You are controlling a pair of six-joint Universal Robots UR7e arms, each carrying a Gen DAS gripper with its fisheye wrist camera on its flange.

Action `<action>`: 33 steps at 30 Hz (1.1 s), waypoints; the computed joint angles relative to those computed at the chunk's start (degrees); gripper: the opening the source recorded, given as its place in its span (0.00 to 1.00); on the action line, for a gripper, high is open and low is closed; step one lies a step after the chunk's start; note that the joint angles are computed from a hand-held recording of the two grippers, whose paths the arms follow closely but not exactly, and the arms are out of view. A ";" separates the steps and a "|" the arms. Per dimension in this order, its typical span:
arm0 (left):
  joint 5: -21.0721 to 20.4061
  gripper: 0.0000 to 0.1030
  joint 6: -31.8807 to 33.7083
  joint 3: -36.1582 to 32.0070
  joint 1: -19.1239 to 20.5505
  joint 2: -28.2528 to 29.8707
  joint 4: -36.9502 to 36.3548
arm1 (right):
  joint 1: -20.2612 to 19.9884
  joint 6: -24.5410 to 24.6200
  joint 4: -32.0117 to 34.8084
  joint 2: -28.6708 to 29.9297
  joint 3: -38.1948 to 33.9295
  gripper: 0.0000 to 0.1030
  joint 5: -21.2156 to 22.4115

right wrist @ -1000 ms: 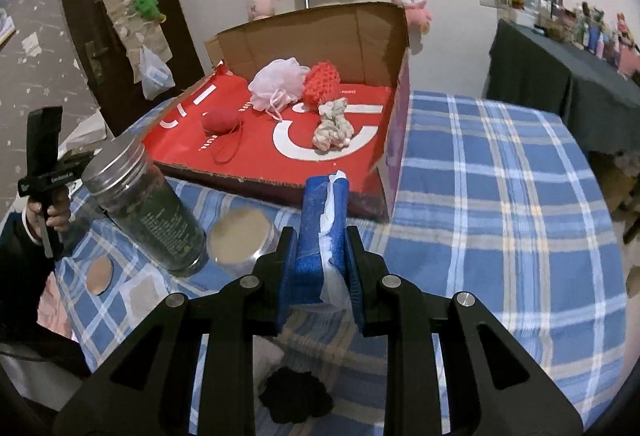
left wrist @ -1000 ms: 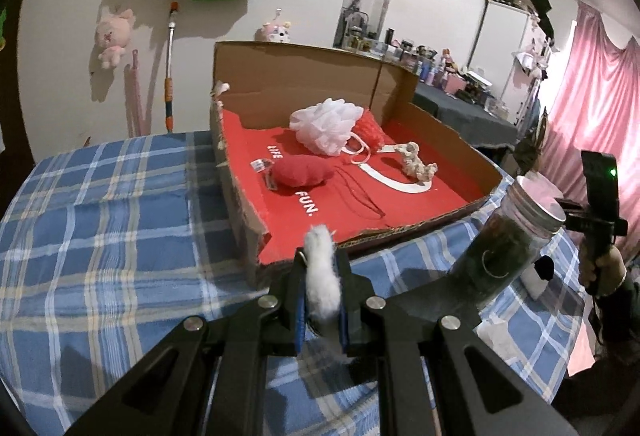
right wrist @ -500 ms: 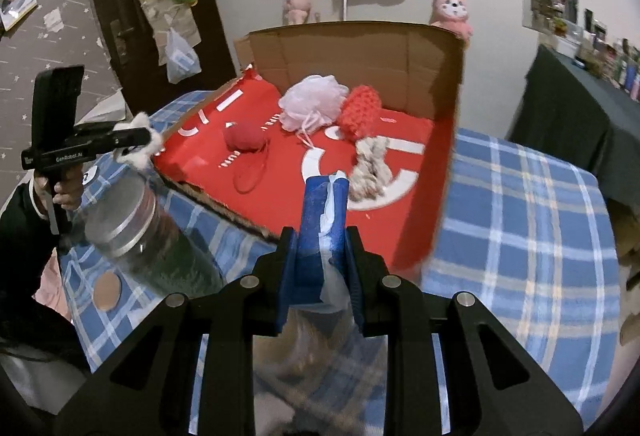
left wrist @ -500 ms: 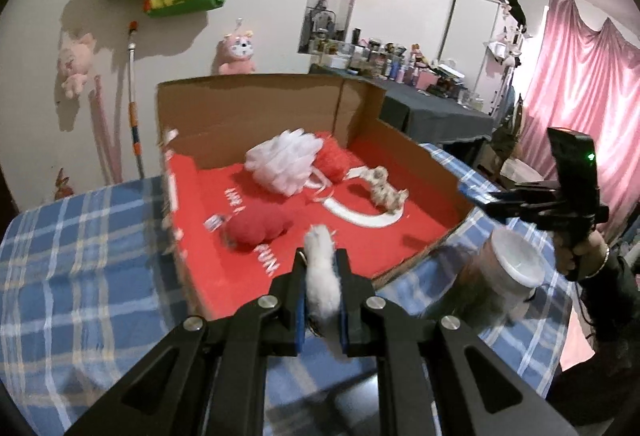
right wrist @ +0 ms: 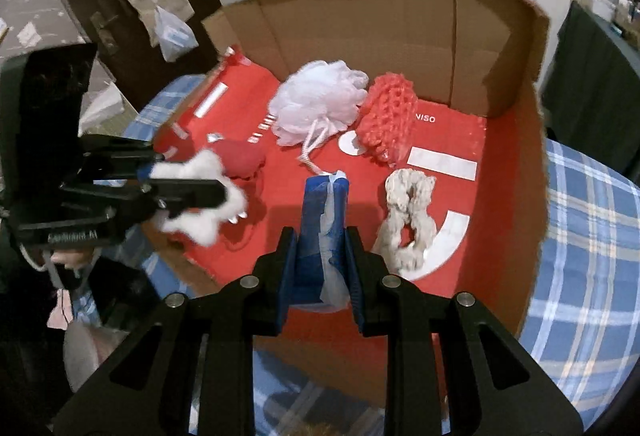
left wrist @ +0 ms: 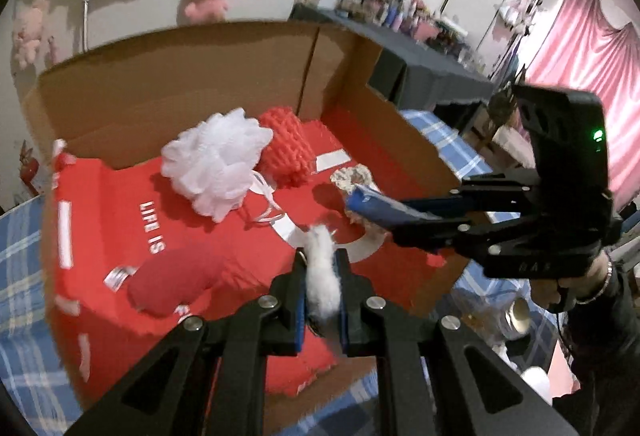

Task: Organize soft objects
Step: 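Open both tools to release the star and blue cloth into the box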

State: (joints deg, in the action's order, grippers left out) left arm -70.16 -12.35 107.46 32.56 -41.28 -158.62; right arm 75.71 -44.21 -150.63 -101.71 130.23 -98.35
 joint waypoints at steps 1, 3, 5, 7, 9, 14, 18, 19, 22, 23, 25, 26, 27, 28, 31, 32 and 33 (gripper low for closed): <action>-0.12 0.12 -0.25 -1.11 0.33 0.70 1.39 | 0.55 0.47 -0.05 1.02 -0.53 0.22 -1.11; -0.01 0.12 -0.99 -3.79 1.05 2.38 4.78 | 1.83 1.55 -0.12 3.51 -1.86 0.22 -3.51; 0.44 0.12 -1.16 -5.70 1.51 3.59 6.97 | 2.59 2.42 0.77 5.43 -3.16 0.22 -4.96; 0.84 0.12 -1.30 -6.89 1.88 4.53 7.84 | 3.54 3.03 -0.28 7.33 -3.83 0.22 -7.51; 0.68 0.12 -1.38 -7.80 2.29 5.18 8.77 | 4.03 3.79 -0.12 8.89 -4.79 0.22 -8.90; 1.60 0.12 -1.61 -9.41 3.02 6.17 10.99 | 5.02 4.69 0.11 11.49 -6.31 0.22 -11.62; 2.49 0.13 -1.84 -9.93 3.53 6.66 12.01 | 5.51 4.96 -0.12 13.00 -6.99 0.22 -13.36; 2.61 0.14 -1.94 -10.04 3.68 6.75 12.20 | 5.58 5.20 -0.35 13.41 -7.13 0.22 -13.96; 2.42 0.15 -1.68 -10.11 4.06 6.80 11.75 | 5.33 5.54 0.18 13.61 -7.43 0.23 -13.98; 2.58 0.15 -1.61 -10.08 4.11 6.75 11.63 | 5.37 5.64 0.03 13.71 -7.42 0.23 -14.37; 2.65 0.16 -1.54 -10.09 4.15 6.73 11.54 | 5.80 6.14 -0.99 14.44 -7.15 0.23 -14.74; 2.62 0.16 -1.46 -10.20 4.17 6.85 11.56 | 5.78 6.23 -0.90 14.42 -7.13 0.23 -14.68; 2.78 0.17 -1.46 -10.19 4.14 6.88 11.49 | 5.90 6.29 -1.12 14.57 -7.14 0.23 -14.99; 2.93 0.17 -1.40 -10.21 4.08 6.99 11.38 | 5.91 6.28 -1.21 14.60 -7.17 0.23 -15.18; 2.97 0.17 -0.86 -10.13 4.00 6.96 11.36 | 5.69 6.45 -0.45 14.48 -7.36 0.23 -15.00; 3.07 0.18 -0.74 -10.08 3.92 6.92 11.46 | 5.74 6.46 -0.32 14.55 -7.43 0.23 -15.11; 3.40 0.21 -0.71 -10.08 3.73 7.01 11.55 | 5.69 6.30 -0.36 14.67 -7.51 0.23 -15.21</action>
